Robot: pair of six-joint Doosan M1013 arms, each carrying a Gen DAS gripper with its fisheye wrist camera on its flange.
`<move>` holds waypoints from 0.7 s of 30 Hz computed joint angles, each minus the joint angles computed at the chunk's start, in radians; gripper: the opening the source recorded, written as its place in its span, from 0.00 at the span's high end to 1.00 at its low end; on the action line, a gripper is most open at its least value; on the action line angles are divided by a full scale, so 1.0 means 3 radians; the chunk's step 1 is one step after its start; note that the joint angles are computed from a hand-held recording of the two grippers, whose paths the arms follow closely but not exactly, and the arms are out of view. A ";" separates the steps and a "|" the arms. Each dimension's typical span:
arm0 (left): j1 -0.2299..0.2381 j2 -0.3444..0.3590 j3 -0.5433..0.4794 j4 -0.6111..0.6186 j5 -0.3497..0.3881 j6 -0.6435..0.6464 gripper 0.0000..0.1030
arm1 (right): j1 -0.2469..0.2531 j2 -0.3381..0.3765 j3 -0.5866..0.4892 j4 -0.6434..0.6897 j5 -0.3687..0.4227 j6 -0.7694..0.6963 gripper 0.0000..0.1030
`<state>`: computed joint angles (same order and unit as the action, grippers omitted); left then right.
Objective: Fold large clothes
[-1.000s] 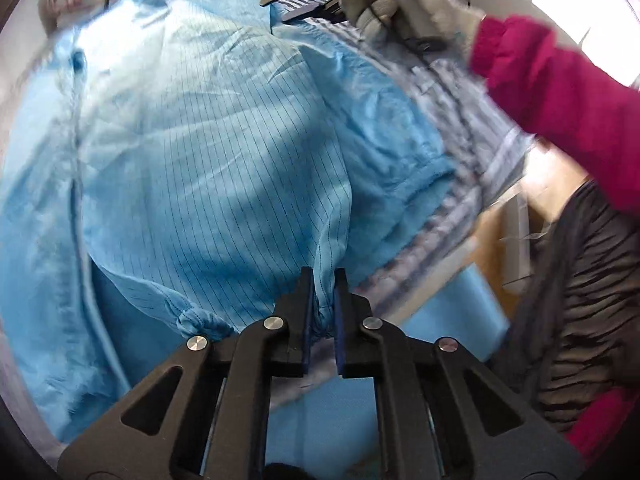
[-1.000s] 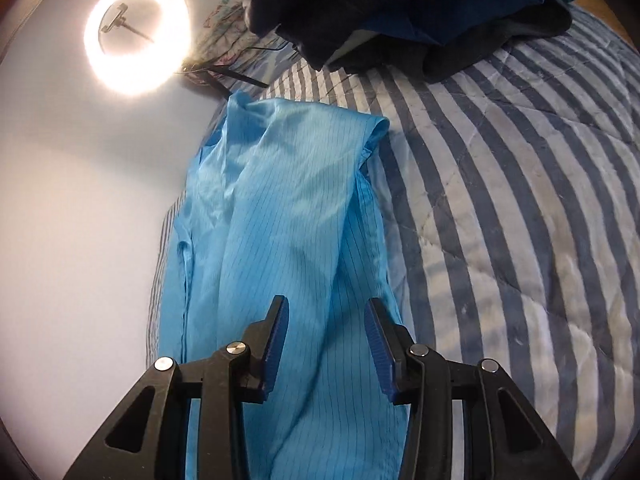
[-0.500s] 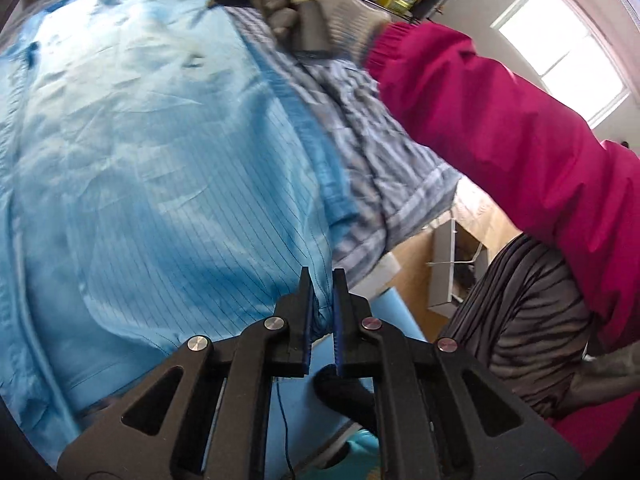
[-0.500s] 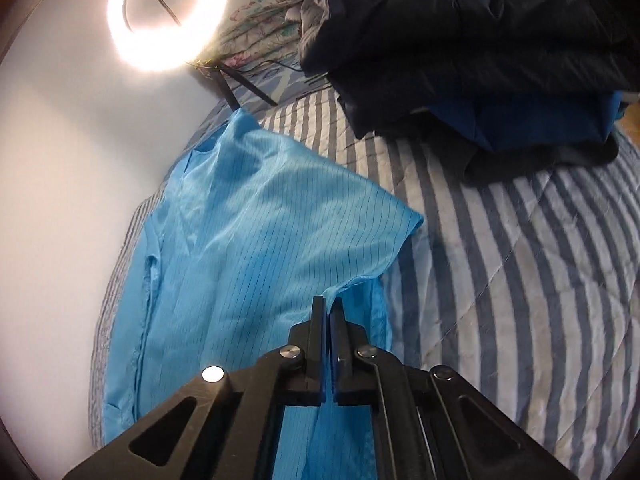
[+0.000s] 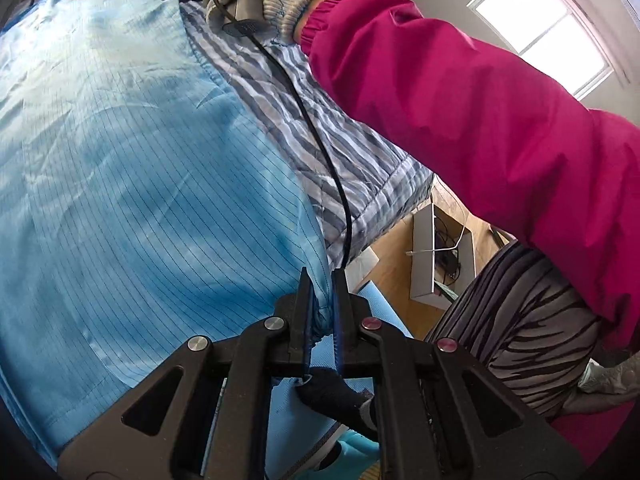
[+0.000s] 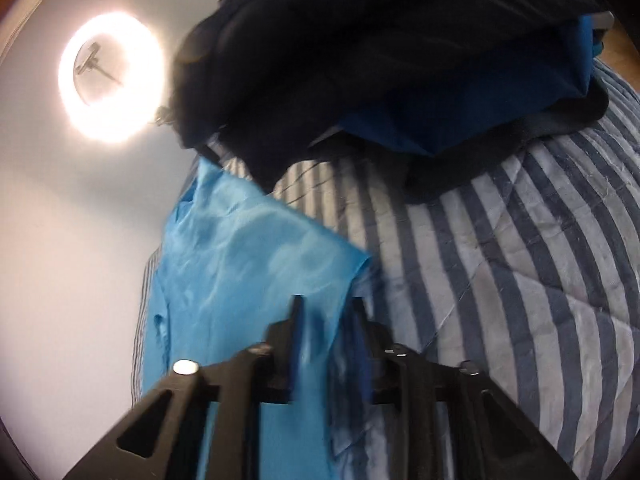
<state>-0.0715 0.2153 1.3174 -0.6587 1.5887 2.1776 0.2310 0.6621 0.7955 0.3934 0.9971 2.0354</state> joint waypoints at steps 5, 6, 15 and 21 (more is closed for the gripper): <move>-0.0031 0.0048 -0.0039 -0.0052 0.0032 -0.0092 0.94 | 0.0119 0.0180 -0.0447 -0.0652 0.0280 -0.0055 1.00; -0.0043 0.0049 -0.0035 -0.0056 0.0028 -0.0077 0.94 | 0.0150 0.0242 -0.0584 -0.0827 0.0409 -0.0039 1.00; -0.0125 0.0060 -0.0110 0.0008 0.0041 -0.0200 0.79 | 0.0085 0.0052 -0.0322 -0.0742 0.0396 0.0108 0.67; 0.0128 -0.0014 -0.0171 -0.0247 -0.0116 -0.0100 0.79 | 0.0042 -0.0485 0.0323 -0.0345 0.0062 -0.0335 0.74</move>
